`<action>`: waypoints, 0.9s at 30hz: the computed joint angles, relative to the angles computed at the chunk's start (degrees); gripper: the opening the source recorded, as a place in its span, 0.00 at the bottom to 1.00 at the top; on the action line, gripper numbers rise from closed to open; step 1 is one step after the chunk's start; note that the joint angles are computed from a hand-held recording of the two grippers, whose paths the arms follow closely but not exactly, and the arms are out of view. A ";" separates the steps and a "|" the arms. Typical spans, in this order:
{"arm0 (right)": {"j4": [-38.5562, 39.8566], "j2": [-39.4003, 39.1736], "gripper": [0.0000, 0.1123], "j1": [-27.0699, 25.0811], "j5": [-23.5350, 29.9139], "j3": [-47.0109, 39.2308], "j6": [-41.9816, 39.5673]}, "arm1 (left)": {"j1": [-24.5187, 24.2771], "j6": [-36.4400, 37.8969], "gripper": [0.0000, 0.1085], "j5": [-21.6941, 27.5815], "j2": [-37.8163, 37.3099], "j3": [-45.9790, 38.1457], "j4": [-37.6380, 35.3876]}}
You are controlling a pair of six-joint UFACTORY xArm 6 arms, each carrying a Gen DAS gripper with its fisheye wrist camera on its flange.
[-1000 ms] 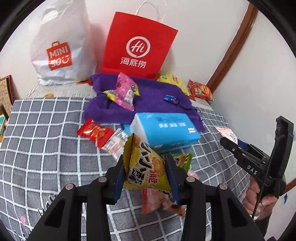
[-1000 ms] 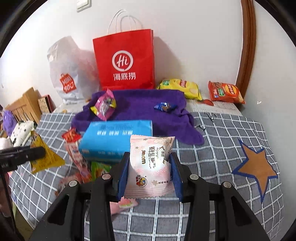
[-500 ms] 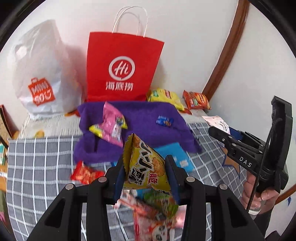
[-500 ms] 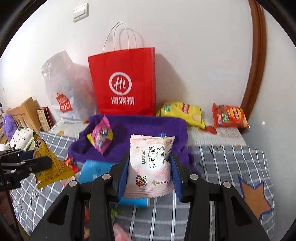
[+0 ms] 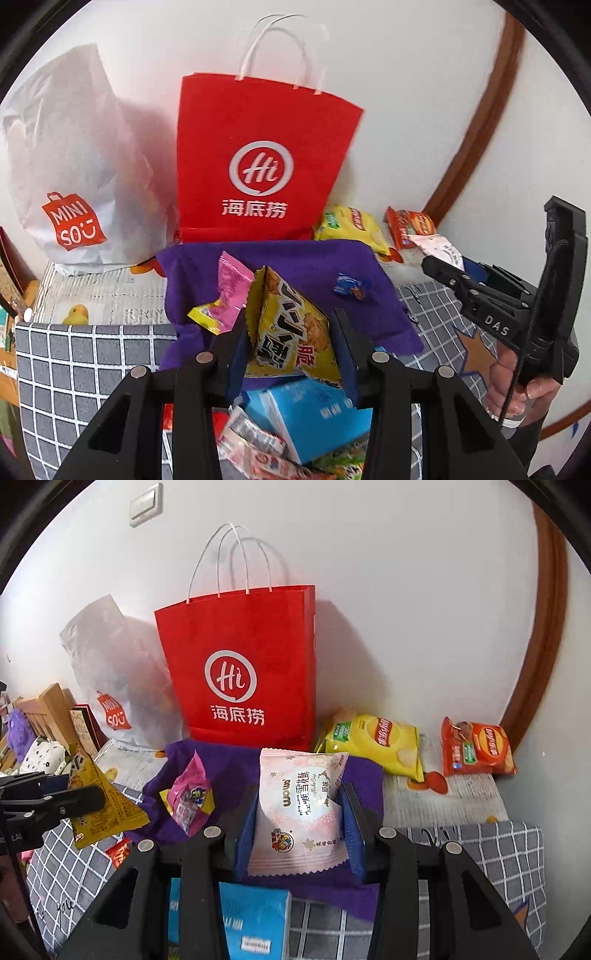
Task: Organize snacks
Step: 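Carry yellow bag in left and pink-white packet in right toward purple towel, then open both grippers to drop yellow bag and pink-white packet onto the towel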
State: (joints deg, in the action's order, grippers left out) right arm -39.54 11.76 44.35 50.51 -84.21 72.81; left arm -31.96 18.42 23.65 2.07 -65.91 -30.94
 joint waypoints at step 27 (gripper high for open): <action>18.49 10.39 0.37 -8.54 -11.03 2.07 -19.21 | 3.32 7.02 0.37 6.54 19.03 -12.47 -6.01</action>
